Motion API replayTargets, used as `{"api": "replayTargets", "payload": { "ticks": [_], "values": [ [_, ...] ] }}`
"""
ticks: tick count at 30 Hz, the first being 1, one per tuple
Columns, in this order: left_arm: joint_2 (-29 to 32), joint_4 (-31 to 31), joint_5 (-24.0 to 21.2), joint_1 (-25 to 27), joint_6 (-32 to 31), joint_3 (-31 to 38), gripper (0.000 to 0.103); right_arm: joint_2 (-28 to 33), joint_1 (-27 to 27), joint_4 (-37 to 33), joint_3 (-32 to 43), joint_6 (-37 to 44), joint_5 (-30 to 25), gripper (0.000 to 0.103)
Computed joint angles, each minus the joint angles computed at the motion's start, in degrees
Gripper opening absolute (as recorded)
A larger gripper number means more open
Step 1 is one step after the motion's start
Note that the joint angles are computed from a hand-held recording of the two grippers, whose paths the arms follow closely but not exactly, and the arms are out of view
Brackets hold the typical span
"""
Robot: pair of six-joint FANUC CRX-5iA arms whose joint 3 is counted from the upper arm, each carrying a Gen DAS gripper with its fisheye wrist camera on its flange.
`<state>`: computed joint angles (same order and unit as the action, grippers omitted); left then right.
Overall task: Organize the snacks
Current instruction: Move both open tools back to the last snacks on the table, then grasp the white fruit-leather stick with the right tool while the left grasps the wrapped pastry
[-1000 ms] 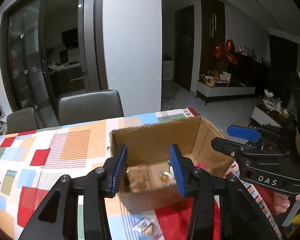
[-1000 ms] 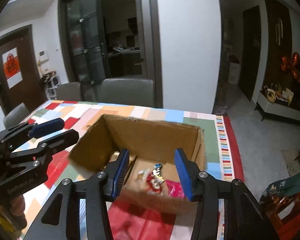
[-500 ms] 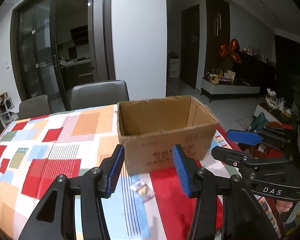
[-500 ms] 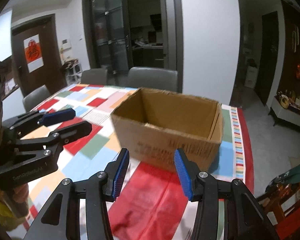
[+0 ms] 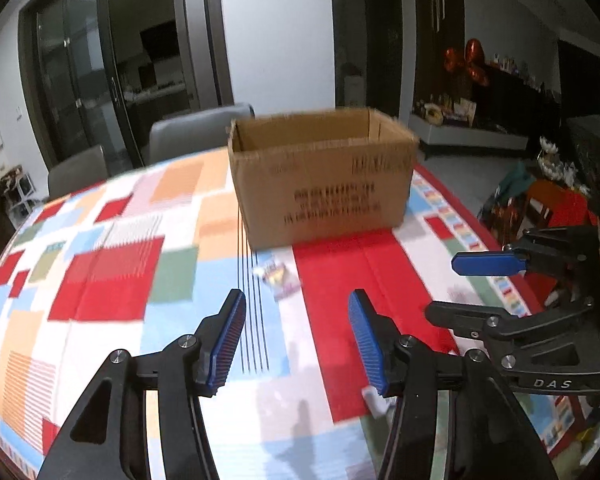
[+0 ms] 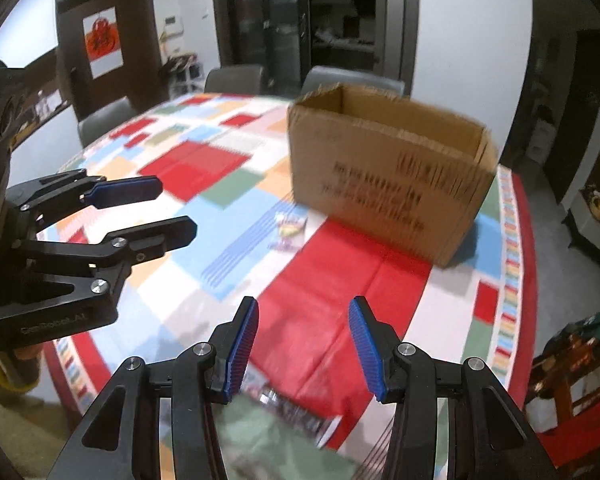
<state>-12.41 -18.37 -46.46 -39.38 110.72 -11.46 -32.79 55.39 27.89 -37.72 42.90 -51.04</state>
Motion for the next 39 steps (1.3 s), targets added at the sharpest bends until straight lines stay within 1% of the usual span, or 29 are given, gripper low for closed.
{"api": "replayTargets", "payload": {
  "ticks": [3,7,13,15,18,22,28,29,30,31,33,36,39],
  "values": [
    [0.1,-0.4,-1.3,-1.0,1.6,-0.9,0.053,-0.1,1.1,-2.5,-0.5,1.1,-1.6,0.048],
    [0.5,0.0,-2.4,-1.4,0.7,-2.1,0.053,0.5,1.8,-7.1,-0.6,3.8,-3.0,0.048],
    [1.5,4.8,-3.0,-0.6,-2.6,-4.5,0.053,2.4,0.9,-13.4,-0.1,9.3,-3.9,0.048],
    [2.0,4.8,-3.4,-0.6,-2.4,-4.6,0.053,3.6,0.4,-14.8,0.3,11.5,-4.2,0.048],
    [2.6,6.0,-3.5,-0.1,-3.1,-4.9,0.053,5.4,-0.3,-16.2,0.9,13.9,-4.6,0.048],
    [3.3,8.2,-3.4,0.9,-4.7,-5.5,0.053,7.1,0.0,-15.0,0.8,15.3,-4.3,0.048],
    [3.8,10.2,-3.4,2.6,-5.5,-6.0,0.053,10.5,-1.3,-16.0,2.2,18.1,-3.2,0.048],
    [3.9,10.4,-3.4,2.9,-5.5,-6.1,0.053,10.6,-1.1,-15.3,1.9,17.6,-2.6,0.046],
    [3.9,10.7,-3.4,3.1,-5.5,-6.3,0.053,10.8,-1.1,-15.0,1.9,17.4,-2.4,0.04],
    [4.0,11.0,-3.3,3.3,-5.6,-6.4,0.053,10.9,-1.0,-14.5,1.8,16.8,-1.9,0.035],
    [4.1,11.7,-3.3,3.8,-5.9,-6.5,0.053,10.9,-1.4,-14.8,1.9,16.7,-1.3,0.031],
    [4.2,12.6,-2.8,4.6,-6.4,-6.9,0.053,10.6,-2.2,-15.3,1.8,15.4,0.0,0.027],
    [4.4,13.7,-2.0,5.4,-7.1,-7.1,0.052,9.6,-2.5,-13.8,0.9,11.8,2.0,0.025]
  ]
}}
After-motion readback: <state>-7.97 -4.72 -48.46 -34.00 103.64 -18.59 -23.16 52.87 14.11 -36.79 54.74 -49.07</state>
